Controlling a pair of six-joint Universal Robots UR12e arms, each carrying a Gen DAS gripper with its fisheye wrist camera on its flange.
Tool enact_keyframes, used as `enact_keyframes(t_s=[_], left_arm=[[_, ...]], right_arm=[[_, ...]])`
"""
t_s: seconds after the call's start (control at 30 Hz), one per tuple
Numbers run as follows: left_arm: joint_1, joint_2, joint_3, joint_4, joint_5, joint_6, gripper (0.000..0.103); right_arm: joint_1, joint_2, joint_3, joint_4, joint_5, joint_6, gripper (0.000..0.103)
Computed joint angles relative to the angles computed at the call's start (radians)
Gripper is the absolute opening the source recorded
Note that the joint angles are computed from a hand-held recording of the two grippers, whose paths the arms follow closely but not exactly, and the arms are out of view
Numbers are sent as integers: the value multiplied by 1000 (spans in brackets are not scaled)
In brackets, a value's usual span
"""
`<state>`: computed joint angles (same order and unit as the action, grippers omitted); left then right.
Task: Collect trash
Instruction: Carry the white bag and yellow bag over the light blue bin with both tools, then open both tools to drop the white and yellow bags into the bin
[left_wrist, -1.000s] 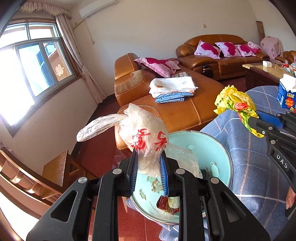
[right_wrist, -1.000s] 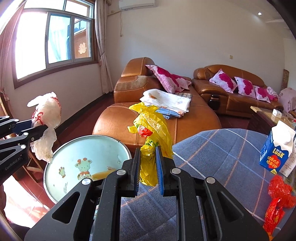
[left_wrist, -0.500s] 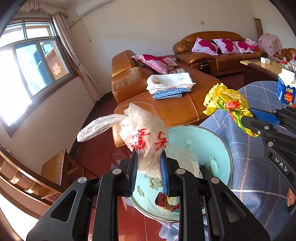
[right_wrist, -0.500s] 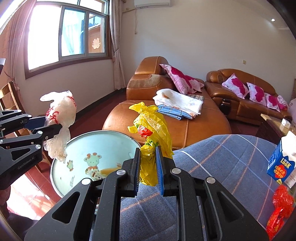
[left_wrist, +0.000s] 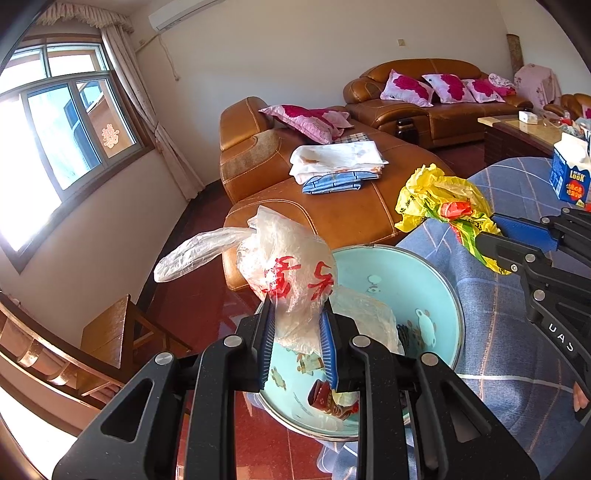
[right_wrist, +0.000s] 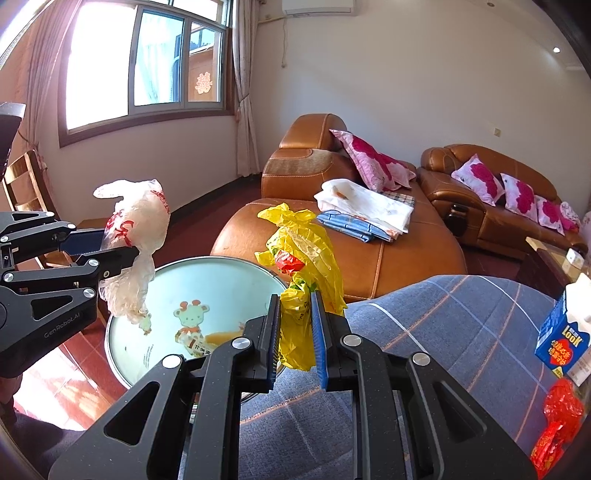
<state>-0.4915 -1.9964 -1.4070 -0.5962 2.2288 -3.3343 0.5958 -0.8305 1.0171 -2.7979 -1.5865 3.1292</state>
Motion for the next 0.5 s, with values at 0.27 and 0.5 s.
enact_keyframes(t_s=[0.27, 0.5], left_arm=[[0, 0, 0, -1, -4, 1, 23], [3, 3, -4, 4, -29, 10, 41]], right_arm=[[-2, -4, 5, -2, 13, -5, 17], [-4, -3, 3, 2, 47, -28, 18]])
